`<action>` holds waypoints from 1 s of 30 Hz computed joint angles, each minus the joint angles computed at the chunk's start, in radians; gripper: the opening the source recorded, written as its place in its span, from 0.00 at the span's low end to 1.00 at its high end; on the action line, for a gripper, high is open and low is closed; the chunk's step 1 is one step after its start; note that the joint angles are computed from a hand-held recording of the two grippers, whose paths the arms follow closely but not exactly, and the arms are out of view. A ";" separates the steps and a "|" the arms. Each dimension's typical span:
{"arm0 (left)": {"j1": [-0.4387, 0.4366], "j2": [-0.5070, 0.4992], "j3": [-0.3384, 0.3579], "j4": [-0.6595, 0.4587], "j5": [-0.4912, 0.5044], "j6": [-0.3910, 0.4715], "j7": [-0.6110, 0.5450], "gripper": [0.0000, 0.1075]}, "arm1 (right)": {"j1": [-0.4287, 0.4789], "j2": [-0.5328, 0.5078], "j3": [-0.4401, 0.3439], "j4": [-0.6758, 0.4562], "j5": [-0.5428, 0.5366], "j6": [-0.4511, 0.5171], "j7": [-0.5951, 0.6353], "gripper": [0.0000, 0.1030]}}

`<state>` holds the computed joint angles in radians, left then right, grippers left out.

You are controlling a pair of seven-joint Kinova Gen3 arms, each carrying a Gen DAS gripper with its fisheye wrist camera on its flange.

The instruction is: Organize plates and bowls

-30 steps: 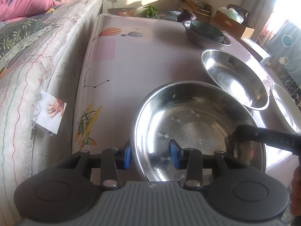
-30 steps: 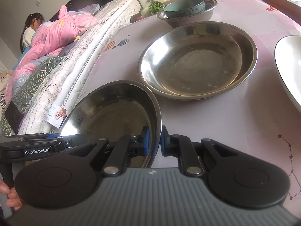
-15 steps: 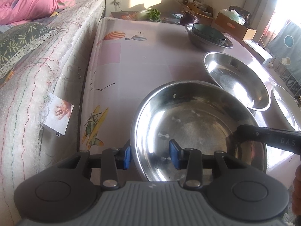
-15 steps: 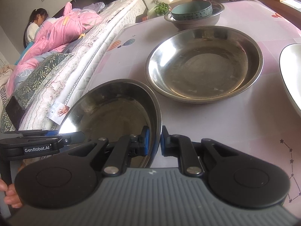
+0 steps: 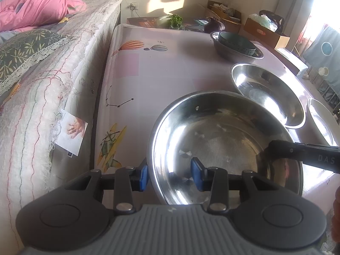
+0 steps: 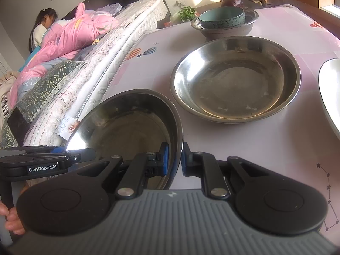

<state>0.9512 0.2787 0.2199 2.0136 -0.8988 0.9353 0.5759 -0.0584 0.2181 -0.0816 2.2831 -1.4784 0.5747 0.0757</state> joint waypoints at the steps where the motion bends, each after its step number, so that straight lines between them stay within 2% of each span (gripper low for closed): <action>1: 0.001 0.000 0.000 0.000 -0.001 0.001 0.002 0.38 | 0.000 -0.001 0.000 0.000 0.000 0.001 0.001 0.12; 13: 0.004 0.003 0.002 -0.007 -0.006 0.013 0.000 0.38 | -0.002 -0.006 0.003 0.001 -0.006 0.001 0.009 0.12; 24: -0.007 0.010 -0.013 0.015 -0.001 -0.053 0.001 0.38 | 0.002 0.018 -0.004 -0.005 0.012 -0.019 -0.011 0.12; 30: -0.002 0.014 -0.018 0.018 -0.016 -0.061 0.011 0.38 | -0.006 0.028 -0.013 -0.006 0.016 -0.047 -0.023 0.13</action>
<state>0.9494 0.2932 0.2024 2.0319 -0.9152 0.8742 0.5866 -0.0648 0.2466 -0.0946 2.2775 -1.4628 0.5282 0.0523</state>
